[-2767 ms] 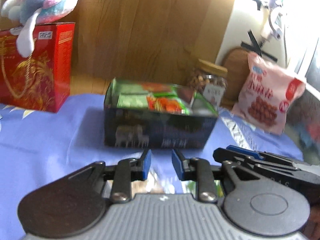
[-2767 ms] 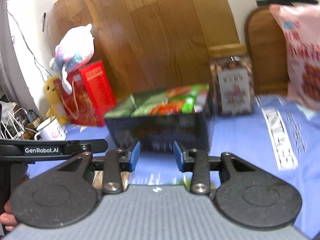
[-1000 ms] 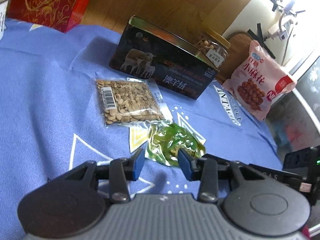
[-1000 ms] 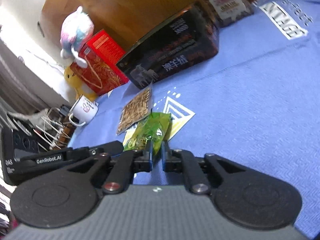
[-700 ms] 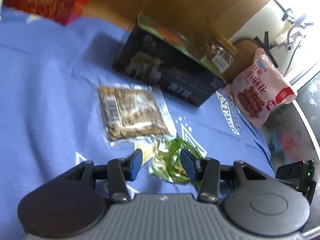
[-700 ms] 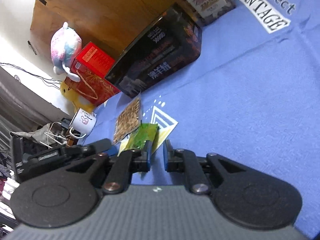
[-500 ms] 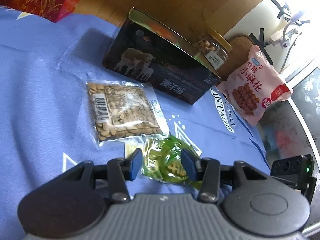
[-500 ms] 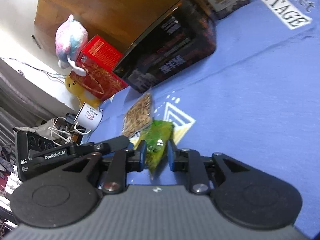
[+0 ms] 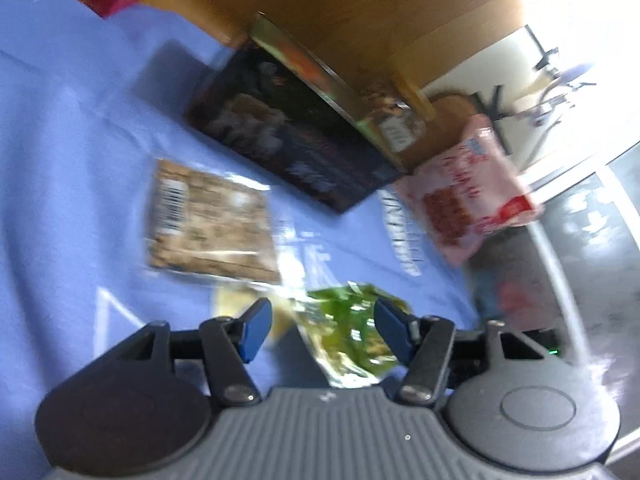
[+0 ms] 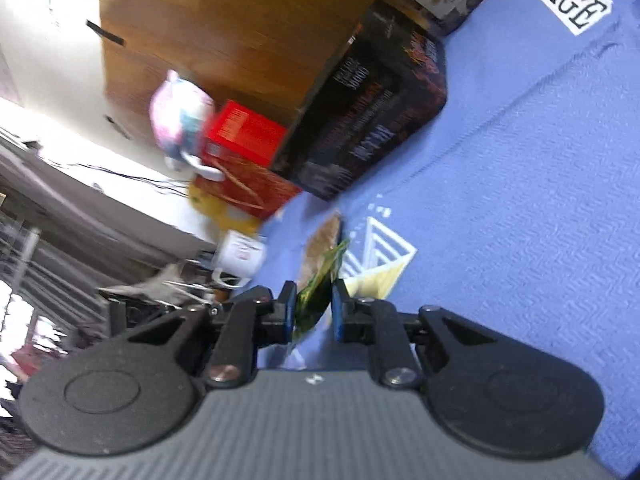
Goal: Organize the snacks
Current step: 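Lift the green nut bag into the tin box and open the left gripper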
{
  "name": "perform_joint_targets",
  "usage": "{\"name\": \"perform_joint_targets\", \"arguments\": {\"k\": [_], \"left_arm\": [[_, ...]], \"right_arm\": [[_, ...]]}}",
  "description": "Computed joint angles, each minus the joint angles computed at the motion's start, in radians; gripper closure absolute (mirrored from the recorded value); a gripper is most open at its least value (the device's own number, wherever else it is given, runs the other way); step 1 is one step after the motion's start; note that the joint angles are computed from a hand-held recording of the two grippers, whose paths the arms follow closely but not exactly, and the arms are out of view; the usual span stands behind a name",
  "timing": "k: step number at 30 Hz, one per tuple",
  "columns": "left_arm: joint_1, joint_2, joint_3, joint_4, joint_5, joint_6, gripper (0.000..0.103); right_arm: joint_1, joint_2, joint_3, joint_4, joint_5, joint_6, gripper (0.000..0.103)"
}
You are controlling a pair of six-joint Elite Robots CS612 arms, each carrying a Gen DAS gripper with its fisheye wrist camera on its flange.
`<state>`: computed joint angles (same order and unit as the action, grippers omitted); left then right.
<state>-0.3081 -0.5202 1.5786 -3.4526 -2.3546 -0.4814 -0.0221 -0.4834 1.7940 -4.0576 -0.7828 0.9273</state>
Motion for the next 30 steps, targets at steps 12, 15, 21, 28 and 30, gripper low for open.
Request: {"name": "perform_joint_targets", "arguments": {"k": [12,15,21,28,30], "left_arm": [[0.003,0.023,-0.040,-0.087,-0.075,-0.111,0.046],[0.002,0.032,-0.053,-0.106,-0.101,-0.136,0.044],[-0.018,0.038,-0.072,-0.130,-0.086,-0.122,0.076],[-0.019,0.016,-0.091,-0.079,0.015,-0.043,0.096],[-0.022,0.008,-0.107,-0.048,0.045,-0.011,0.096]], "right_arm": [[-0.024,0.090,-0.129,-0.339,0.026,0.464,0.084],[-0.028,0.103,-0.150,-0.409,-0.001,0.554,0.084],[-0.023,0.131,-0.199,-0.454,-0.011,0.681,0.084],[-0.016,0.054,-0.118,-0.176,-0.039,0.337,0.087],[-0.005,0.016,-0.102,-0.082,-0.062,0.185,0.087]]}}
